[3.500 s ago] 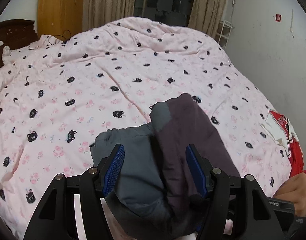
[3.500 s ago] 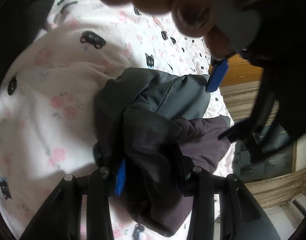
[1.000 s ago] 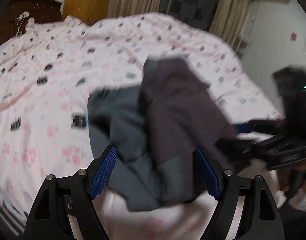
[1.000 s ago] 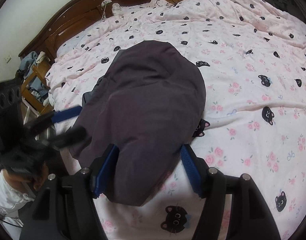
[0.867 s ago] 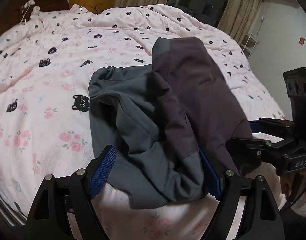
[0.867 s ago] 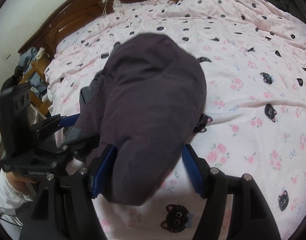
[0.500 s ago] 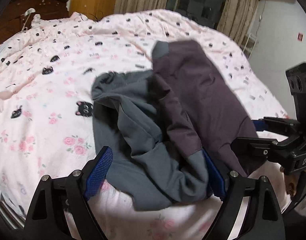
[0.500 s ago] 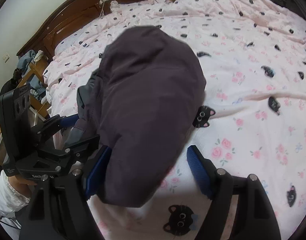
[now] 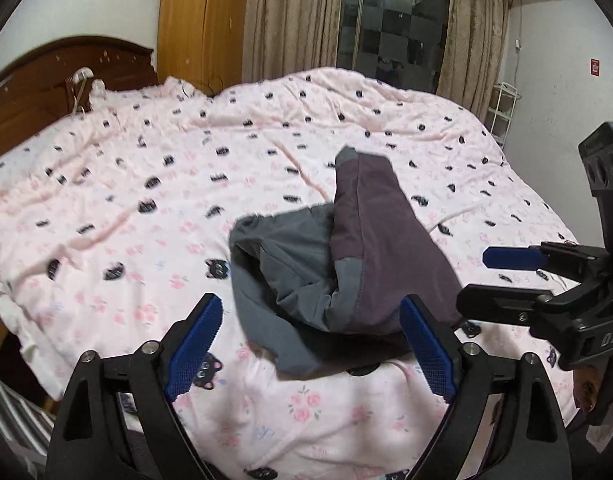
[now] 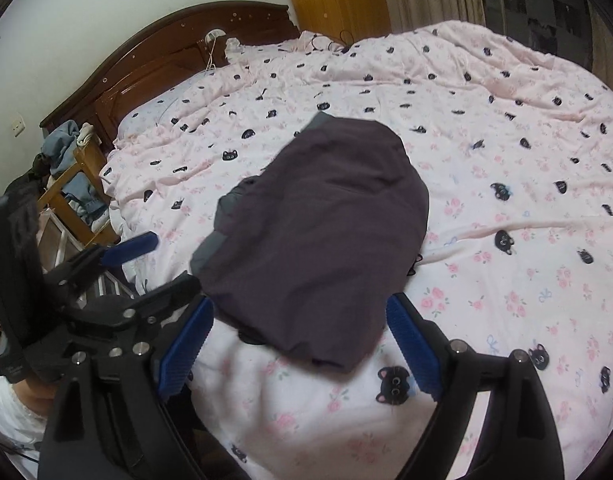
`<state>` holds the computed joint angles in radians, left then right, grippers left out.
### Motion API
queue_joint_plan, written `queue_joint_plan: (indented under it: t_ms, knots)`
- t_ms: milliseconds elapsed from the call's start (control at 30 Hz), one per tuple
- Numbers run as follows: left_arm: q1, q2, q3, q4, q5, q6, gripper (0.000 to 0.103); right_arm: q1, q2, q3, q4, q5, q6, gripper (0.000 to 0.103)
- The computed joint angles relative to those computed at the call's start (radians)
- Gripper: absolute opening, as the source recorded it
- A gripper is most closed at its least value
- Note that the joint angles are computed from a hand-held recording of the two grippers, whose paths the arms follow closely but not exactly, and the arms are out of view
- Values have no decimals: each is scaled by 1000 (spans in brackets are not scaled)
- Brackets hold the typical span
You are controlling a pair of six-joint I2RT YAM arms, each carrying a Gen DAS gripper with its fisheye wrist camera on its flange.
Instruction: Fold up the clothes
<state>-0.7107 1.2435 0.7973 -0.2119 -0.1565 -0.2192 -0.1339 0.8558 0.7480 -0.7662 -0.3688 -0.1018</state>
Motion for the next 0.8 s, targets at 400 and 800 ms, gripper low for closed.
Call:
queue_joint_plan:
  t_ms: [400, 800]
  knots:
    - [-31, -96, 105, -295, -55, -89, 99, -62, -168, 82, -225, -23, 40, 91]
    - [-204, -201, 150, -451, -264, -147, 101, 29, -295, 190, -417, 85, 72, 91]
